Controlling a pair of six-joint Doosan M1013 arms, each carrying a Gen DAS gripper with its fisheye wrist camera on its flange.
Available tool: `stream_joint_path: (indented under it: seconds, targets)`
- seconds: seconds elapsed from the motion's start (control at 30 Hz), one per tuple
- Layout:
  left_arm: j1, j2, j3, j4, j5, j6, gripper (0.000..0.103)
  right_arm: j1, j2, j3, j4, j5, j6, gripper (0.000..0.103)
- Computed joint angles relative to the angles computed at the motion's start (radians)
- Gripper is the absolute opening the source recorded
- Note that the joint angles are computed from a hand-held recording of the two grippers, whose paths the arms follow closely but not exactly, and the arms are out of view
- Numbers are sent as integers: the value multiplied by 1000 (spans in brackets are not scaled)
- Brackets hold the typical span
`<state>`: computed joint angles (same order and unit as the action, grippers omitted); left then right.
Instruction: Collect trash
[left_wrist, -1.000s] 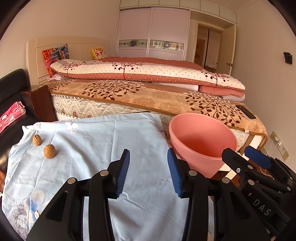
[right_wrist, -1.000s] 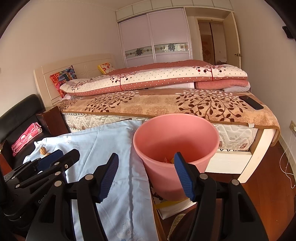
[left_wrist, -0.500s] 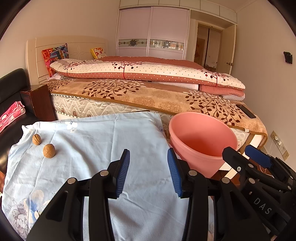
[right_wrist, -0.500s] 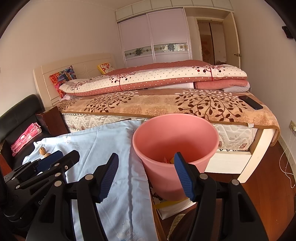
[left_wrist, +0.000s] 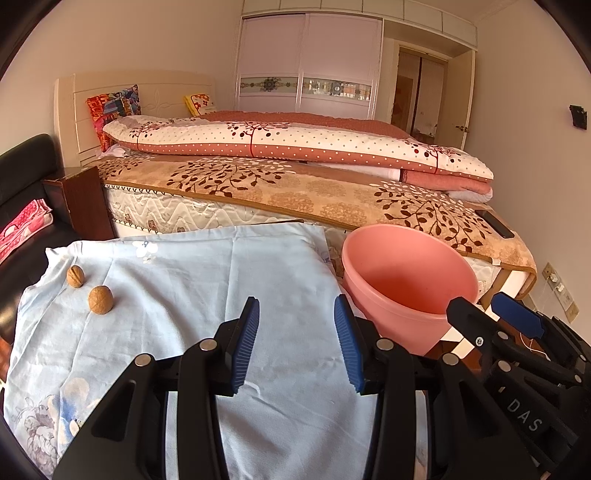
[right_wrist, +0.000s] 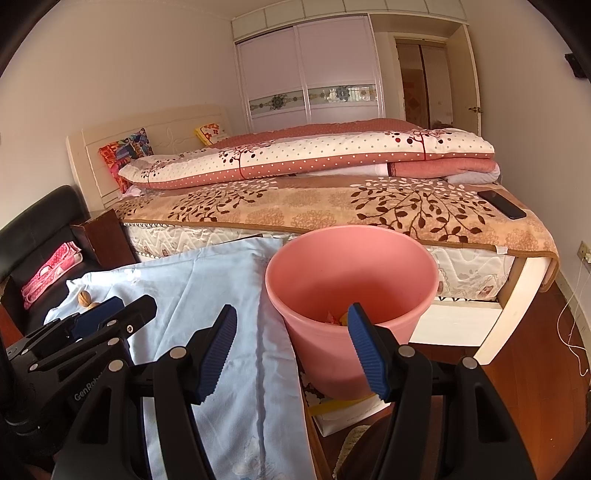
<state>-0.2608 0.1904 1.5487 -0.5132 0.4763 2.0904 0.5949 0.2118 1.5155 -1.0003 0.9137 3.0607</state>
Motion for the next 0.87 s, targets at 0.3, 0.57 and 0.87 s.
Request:
stream_joint_path:
  seconds: [0.3, 0.57, 0.87]
  targets:
    - [-1, -4, 5, 49, -37, -43, 43, 0, 4, -8, 10, 1, -17, 62]
    - [-3, -3, 2, 59, -41, -48, 43, 0, 5, -8, 12, 2, -18, 62]
    - [-6, 9, -21, 151, 8, -139, 43, -2, 10, -18, 44, -2, -51, 62]
